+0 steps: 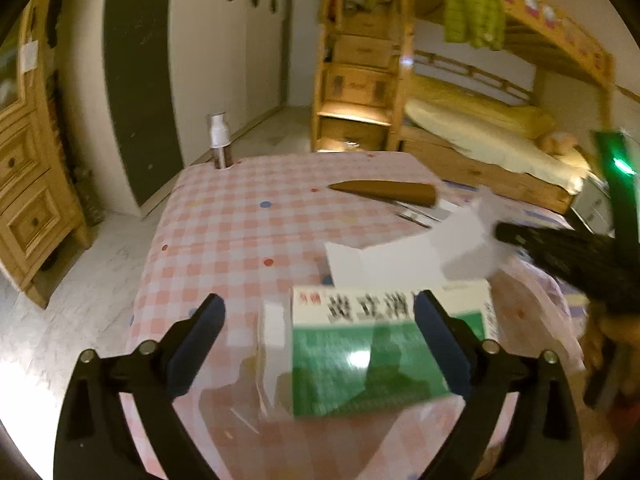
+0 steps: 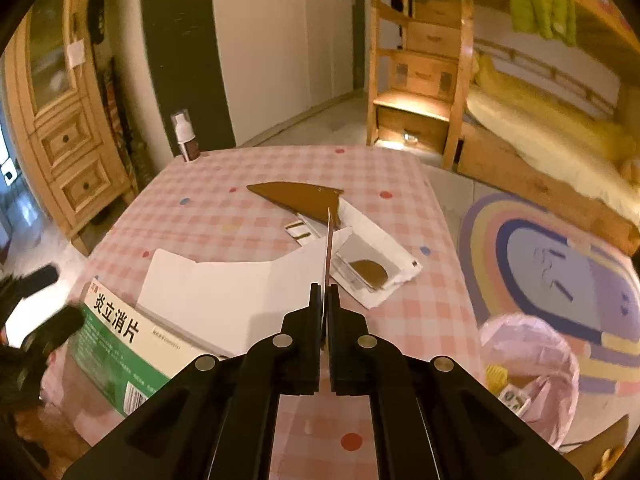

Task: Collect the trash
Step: 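Grasp the green-and-white medicine box with the left tool and lift it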

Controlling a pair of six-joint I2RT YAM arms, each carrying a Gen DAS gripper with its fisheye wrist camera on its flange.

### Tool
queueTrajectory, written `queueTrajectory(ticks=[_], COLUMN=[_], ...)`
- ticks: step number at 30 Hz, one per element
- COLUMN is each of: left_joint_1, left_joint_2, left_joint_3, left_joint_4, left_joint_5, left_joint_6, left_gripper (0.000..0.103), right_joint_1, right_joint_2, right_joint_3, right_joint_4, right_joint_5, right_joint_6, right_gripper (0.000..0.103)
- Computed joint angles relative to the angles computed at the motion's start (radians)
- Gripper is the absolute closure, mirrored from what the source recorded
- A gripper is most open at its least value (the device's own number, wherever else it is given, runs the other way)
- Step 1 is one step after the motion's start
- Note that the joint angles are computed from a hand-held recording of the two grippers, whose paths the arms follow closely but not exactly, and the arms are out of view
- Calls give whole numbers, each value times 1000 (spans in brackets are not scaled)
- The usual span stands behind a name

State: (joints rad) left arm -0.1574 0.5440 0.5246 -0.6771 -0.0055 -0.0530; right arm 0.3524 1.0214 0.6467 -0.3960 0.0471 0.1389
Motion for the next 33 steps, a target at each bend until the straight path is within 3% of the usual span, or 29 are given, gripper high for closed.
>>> queueTrajectory(ticks=[5, 9, 15, 25, 29, 33], left_joint_1=[-206, -311, -157, 28, 47, 57], left_joint_2=[-40, 29, 103, 429, 418, 291], left_joint_3=[-27, -50, -48, 72, 91, 51], left_joint_4=[-68, -88, -27, 174, 142, 48], left_joint_5=[-135, -236, -152, -211, -125, -18], left_joint_6=[-14, -53, -41, -118, -166, -238], left_gripper=[9, 9, 7, 8, 8, 8], right_joint_1=[-39, -46, -79, -81, -54, -55], right_joint_2=[-6, -38, -112, -247, -240, -199], right_joint_3=[-8, -17, -37, -71, -74, -67], right_joint_4=[7, 3, -17, -75, -79, -72], right_joint_5=[-45, -51, -82, -147, -95, -70], right_joint_6=[57, 61, 36, -44, -76, -78], right_gripper=[100, 100, 100, 98, 98, 98])
